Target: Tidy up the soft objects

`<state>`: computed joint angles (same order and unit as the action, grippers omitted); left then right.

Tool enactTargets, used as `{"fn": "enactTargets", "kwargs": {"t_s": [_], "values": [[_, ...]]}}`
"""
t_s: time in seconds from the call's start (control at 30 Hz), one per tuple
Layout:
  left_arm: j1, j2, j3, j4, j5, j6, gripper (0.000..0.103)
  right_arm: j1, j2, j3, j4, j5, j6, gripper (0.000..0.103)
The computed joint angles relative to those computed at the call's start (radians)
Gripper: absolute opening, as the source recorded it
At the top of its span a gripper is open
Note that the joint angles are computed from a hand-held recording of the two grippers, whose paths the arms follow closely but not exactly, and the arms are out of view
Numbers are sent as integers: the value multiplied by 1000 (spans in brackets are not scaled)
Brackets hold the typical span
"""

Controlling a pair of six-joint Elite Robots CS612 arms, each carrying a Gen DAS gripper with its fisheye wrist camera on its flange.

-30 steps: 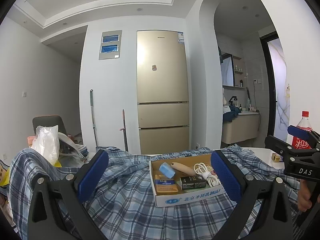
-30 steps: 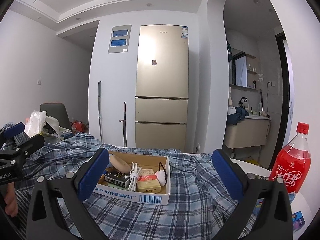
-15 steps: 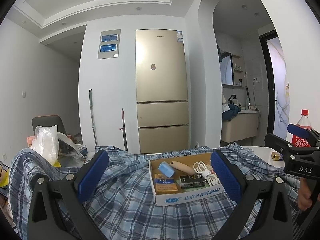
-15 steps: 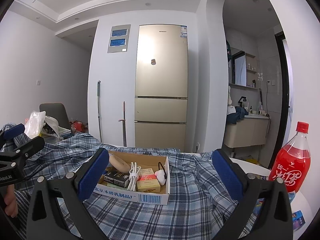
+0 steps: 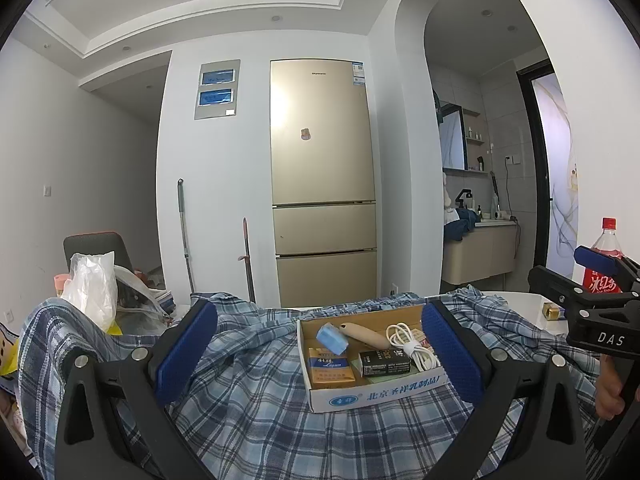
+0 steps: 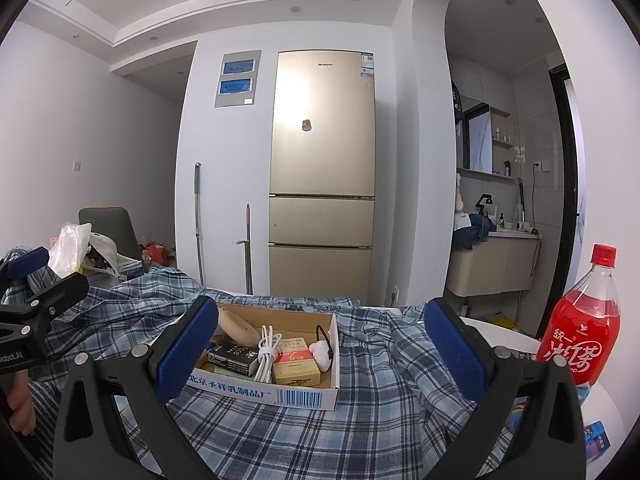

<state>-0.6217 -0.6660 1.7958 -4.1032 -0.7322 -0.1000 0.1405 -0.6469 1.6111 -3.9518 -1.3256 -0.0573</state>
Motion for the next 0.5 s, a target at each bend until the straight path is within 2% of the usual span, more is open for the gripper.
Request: {"fn": "enactTargets", "kwargs": {"t_s": [0.5], "values": [[-1, 0, 0, -7, -8, 13, 103, 0, 1, -1, -2, -1, 0, 103]]}}
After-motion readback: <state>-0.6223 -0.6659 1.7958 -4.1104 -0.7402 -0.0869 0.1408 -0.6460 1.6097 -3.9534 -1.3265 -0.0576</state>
